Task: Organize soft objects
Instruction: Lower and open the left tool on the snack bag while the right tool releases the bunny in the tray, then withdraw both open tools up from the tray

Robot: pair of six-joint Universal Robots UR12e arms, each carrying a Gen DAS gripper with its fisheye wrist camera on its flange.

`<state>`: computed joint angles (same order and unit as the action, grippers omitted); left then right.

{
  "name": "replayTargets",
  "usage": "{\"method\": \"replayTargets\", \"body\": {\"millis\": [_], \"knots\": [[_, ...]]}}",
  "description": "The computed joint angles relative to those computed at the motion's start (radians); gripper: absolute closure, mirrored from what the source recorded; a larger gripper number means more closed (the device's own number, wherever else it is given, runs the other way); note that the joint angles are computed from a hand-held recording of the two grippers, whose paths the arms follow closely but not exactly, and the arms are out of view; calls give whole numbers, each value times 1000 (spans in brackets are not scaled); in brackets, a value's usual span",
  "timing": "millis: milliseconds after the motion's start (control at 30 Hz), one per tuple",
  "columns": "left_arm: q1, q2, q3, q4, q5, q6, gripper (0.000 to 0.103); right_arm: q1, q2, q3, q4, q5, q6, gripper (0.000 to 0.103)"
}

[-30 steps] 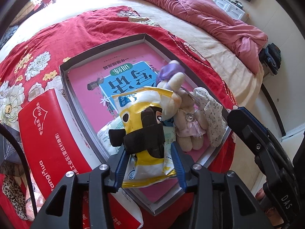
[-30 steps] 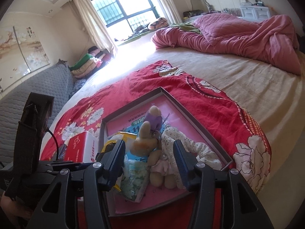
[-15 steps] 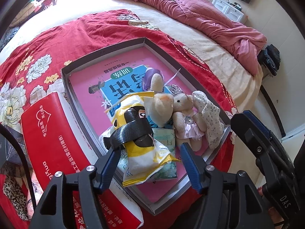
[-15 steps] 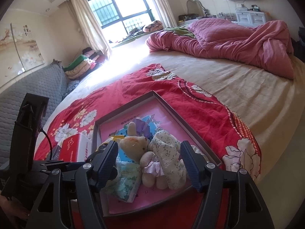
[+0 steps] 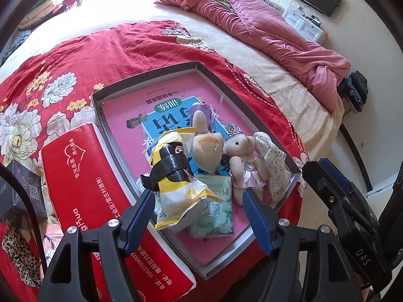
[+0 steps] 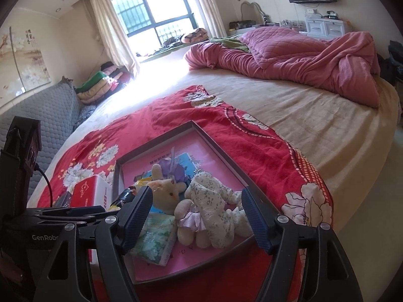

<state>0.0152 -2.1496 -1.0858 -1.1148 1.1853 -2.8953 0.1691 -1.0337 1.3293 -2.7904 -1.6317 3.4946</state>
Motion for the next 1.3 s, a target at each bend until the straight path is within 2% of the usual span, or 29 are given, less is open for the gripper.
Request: {"method": "replayTargets", "body": {"millis": [367,500,800,967,1300], "knots": [[9,30,-40,52,-28,-6,26,9,-7,1,-7,-33,-15,26],[12,49,-62,84,-25,-5,19,16,-11,4,-25,-55,-23,26],[22,102,-130,189,8,-8,16,37,-16,-2,-47,-109,-61,26],[32,128,-164,236,28,-18,15,43,-20,-3,-58,-96,-76,25],[61,169,-216,274,30,-44,15,69,-22,-17,-63,-105,-144,25]]}}
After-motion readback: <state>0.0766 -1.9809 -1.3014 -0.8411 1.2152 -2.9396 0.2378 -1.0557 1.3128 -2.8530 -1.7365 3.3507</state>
